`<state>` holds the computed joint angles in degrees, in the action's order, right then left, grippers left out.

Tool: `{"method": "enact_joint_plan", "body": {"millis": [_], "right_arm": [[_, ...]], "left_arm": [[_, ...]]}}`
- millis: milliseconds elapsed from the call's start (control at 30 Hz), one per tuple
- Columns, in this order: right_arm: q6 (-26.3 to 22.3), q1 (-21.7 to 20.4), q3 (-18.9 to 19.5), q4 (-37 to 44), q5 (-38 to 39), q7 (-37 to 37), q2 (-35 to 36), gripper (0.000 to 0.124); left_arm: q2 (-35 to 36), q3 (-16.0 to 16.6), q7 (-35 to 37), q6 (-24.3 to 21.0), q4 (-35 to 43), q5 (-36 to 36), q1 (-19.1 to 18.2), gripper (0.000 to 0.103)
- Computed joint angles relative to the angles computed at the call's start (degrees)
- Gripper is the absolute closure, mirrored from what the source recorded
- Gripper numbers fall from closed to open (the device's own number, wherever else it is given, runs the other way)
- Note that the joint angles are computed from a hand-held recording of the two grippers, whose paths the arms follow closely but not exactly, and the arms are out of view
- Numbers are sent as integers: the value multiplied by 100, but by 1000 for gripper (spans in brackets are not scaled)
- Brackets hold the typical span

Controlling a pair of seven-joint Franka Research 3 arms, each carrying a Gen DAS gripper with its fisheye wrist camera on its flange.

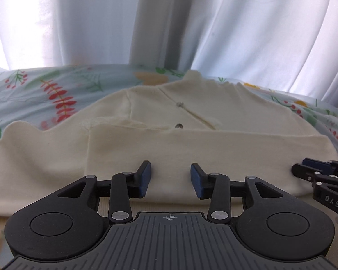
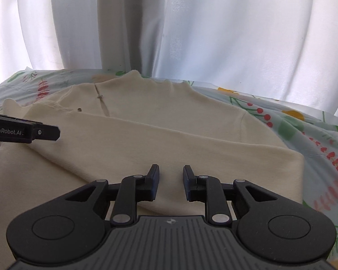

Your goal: Fold small clothes

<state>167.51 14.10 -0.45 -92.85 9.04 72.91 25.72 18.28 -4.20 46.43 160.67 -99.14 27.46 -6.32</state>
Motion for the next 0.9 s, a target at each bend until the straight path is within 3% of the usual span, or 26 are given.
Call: {"method": "enact_joint_plan", "body": {"millis": [133, 233, 300, 333, 367, 433, 567, 700, 833, 900], "right_arm": [[63, 437, -866, -129, -590, 968, -90, 98], [61, 520, -1172, -422, -1028, 1477, -333, 98], [188, 318, -982, -725, -1080, 1424, -586, 95], [299, 234, -882, -920, -1076, 1380, -734, 91], [451, 140, -762, -1139, -1029, 1307, -894, 83], [726, -166, -354, -1543, -658, 1002, -1189, 71], [671, -600, 329, -1977, 362, 225, -1618, 68], [550, -742, 718, -2186, 1531, -881, -1910, 68], [393, -537, 580, -2225, 1926, -1131, -2030, 68], [346, -459, 502, -2257, 2037, -1054, -2071, 68]], "left_arm": [[-173, -216, 206, 61, -201, -664, 287, 59], [-446, -264, 161, 137, -553, -1157, 456, 56], [-736, -197, -7, 242, -907, -1263, 504, 55], [-885, -175, -94, 253, -1077, -1306, 525, 47], [-1071, -75, -400, 139, -1249, -1185, 498, 32], [-1449, 131, -1391, -89, -1598, -541, 456, 21], [-2173, 185, -2802, -254, -2289, 88, 878, 20], [-2811, 196, -4236, -254, -2948, 431, 1550, 20], [-3250, 213, -5027, -153, -3468, 647, 2205, 25], [-3414, 210, -5491, 355, -3776, 816, 2536, 27]]}}
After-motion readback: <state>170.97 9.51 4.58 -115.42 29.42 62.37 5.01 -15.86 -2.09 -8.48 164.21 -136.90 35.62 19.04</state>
